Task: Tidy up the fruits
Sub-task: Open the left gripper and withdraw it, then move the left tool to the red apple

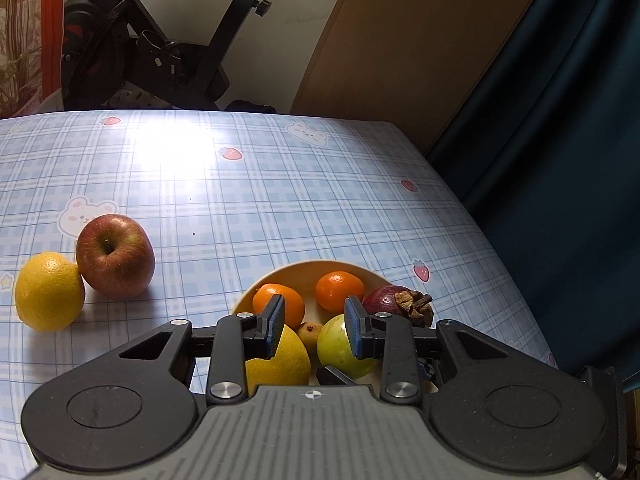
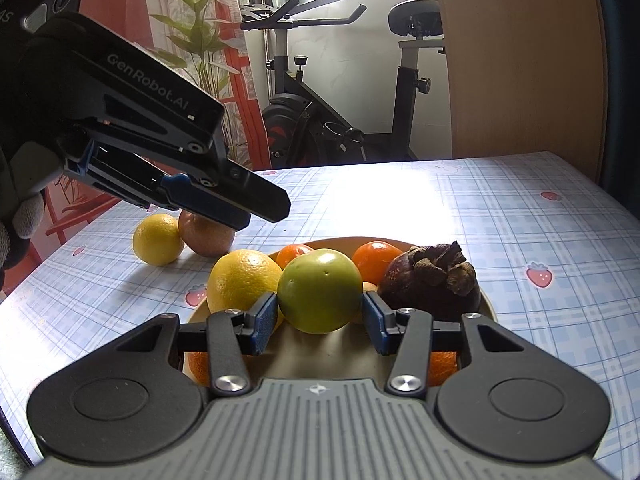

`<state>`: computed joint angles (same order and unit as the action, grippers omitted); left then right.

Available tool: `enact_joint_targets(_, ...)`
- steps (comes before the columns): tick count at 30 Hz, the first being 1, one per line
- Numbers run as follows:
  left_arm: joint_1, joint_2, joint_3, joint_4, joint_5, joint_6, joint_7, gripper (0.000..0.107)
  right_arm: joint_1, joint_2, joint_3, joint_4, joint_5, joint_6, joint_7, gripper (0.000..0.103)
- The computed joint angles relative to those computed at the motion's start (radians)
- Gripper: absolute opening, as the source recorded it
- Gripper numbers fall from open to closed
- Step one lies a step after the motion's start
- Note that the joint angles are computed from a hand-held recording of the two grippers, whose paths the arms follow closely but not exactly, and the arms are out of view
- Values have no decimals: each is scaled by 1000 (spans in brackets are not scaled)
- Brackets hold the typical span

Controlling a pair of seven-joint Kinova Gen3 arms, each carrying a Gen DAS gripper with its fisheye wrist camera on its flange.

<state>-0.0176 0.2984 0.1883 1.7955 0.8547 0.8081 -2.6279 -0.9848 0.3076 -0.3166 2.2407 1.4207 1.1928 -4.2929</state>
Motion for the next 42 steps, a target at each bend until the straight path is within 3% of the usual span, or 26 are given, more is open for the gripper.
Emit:
enact_joint_targets(14, -64, -10, -29, 22, 65, 9, -57, 33, -29, 20, 11, -38, -32, 62, 54, 51)
enact_joint_targets(27, -181, 20, -68, -15, 140, 14, -99, 34, 3, 16, 29, -94, 11, 37, 182, 51)
enact_joint_targets(35, -205, 52, -61, -70, 167, -13, -96, 34, 91, 25, 64, -169, 100, -97, 333, 51)
enact_joint_targets(42, -180, 119, -35, -184, 55, 6, -29, 35, 209, 21, 99, -263, 139, -315, 470, 51)
